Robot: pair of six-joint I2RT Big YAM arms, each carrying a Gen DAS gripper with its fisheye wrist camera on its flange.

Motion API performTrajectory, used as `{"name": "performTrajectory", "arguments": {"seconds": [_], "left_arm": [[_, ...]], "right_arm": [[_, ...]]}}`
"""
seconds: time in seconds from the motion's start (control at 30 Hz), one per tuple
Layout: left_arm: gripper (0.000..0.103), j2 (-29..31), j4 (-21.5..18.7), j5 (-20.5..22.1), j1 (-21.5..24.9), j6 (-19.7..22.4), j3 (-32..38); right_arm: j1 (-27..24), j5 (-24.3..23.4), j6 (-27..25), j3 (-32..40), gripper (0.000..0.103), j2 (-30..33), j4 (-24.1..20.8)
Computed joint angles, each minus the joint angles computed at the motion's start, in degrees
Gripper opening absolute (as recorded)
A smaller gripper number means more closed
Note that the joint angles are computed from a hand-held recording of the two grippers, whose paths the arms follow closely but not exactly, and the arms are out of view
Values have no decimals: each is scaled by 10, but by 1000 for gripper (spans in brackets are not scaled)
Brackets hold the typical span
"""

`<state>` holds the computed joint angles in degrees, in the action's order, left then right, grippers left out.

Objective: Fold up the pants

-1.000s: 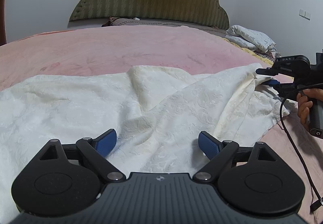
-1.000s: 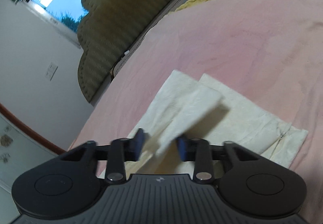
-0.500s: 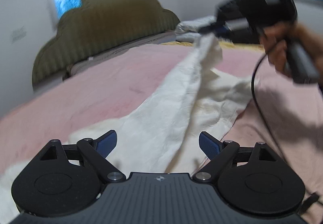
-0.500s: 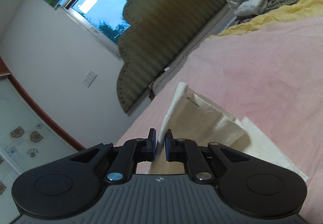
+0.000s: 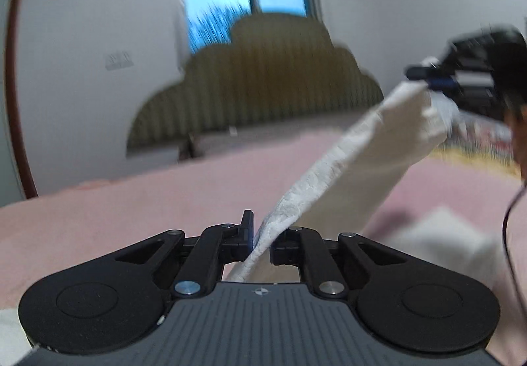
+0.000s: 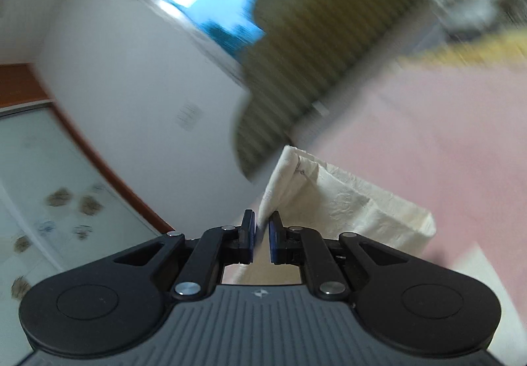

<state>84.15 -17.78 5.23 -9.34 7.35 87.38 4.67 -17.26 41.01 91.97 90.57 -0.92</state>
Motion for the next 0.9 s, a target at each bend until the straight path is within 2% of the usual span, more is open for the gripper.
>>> {"name": "performTrajectory", "arguments": {"seconds": [0.03, 0.07, 0.1, 0.13, 0.2, 0.27, 0.3, 0.4, 0.57, 0.67, 0.8, 0.87, 0.9], "left_arm": [[14, -3, 0, 4, 2, 4, 0], [15, 0, -29, 15, 0, 31, 8], [15, 6, -68, 29, -1, 61, 15], [15, 7, -104, 45, -4, 84, 13], [14, 11, -163, 74, -9, 115, 4], [13, 9, -193, 98, -11, 134, -12], [13, 6, -196, 99, -14, 142, -22], [10, -10, -163, 86, -21, 177, -54], [10, -7, -177, 114, -11, 168, -41], [10, -5, -181, 94, -26, 179, -38], [11, -11, -166, 95, -27, 189, -52], [22, -10, -175, 100, -26, 197, -48], [22, -11, -177, 103, -26, 202, -49]], "right_arm": [[1, 5, -6, -20, 9, -12, 25], [2, 19, -12, -37, 9, -22, 21], [1, 32, -16, -44, 9, -29, -12], [-2, 47, -15, -44, 9, -33, -74], [-10, 75, 15, -68, 9, -40, -157], [-20, 78, 68, -124, 9, -60, -166], [-23, 79, 84, -147, 9, -72, -166], [-24, 96, 99, -196, 9, -106, -166], [-19, 121, 84, -220, 9, -146, -176], [-12, 141, 57, -214, 9, -145, -200], [-7, 169, 37, -197, 9, -140, -252], [-8, 165, 29, -182, 9, -129, -280], [-9, 163, 30, -183, 10, -130, -283]]}}
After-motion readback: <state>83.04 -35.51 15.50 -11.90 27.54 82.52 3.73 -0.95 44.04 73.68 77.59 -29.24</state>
